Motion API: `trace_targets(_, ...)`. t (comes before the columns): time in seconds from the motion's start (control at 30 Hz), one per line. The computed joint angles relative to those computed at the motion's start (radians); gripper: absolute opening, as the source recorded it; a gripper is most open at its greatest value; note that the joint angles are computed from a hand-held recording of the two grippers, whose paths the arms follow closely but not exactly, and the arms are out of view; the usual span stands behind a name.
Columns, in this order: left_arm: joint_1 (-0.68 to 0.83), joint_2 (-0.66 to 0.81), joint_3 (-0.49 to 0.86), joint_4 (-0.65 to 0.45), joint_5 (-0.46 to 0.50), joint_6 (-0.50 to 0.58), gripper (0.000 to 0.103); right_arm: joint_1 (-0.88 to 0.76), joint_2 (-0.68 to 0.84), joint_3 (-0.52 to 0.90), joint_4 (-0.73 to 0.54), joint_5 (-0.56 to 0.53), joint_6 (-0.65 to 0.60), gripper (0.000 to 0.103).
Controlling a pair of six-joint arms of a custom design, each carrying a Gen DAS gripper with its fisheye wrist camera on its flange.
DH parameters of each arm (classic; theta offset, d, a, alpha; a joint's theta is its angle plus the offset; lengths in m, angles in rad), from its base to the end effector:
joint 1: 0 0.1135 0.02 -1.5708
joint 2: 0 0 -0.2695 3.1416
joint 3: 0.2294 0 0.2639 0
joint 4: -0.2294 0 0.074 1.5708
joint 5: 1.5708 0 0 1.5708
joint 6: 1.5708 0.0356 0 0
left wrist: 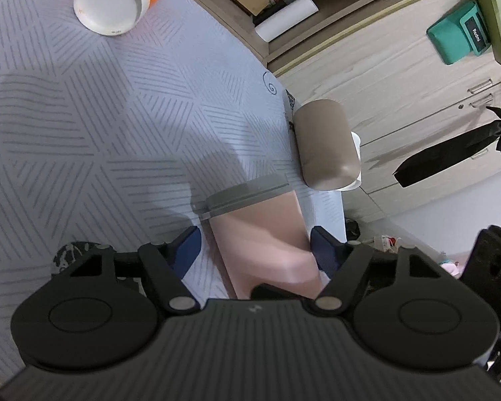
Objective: Flip cup upright
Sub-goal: 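Lift the pink tumbler with the right tool and rotate it lid-up, then lower the upright pink tumbler onto the table with the right tool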
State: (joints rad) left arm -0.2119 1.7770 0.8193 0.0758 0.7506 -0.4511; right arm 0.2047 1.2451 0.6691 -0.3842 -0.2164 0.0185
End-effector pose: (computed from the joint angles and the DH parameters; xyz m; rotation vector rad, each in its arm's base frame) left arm 0.3231 -0.0943 0.1244 0.0519 2.4922 -1.2077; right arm 0.2377 0.0572 0.1901 -0.3221 2.5162 0.3627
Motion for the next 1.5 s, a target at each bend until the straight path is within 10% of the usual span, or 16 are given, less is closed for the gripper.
trace_targets(0.27, -0.011, -0.009, -0.028, 0.041, 0.015, -0.002, 0.064, -0.034, -0.010, -0.028, 0.018, -0.055, 0.046, 0.068)
trace_targets(0.8, -0.051, -0.303, -0.182, -0.016, -0.077, 0.353, 0.063, 0.067, -0.303, -0.220, 0.084, 0.024, 0.125, 0.068)
trace_targets(1.13, -0.034, -0.435, -0.234, -0.049, -0.115, 0.512, 0.063, 0.266, -0.451, -0.339, 0.206, 0.251, 0.205, 0.068)
trace_targets(1.5, -0.026, -0.336, -0.167, 0.050, -0.137, 0.572, 0.061, 0.375, -0.234, -0.356, 0.501, 0.465, 0.187, 0.067)
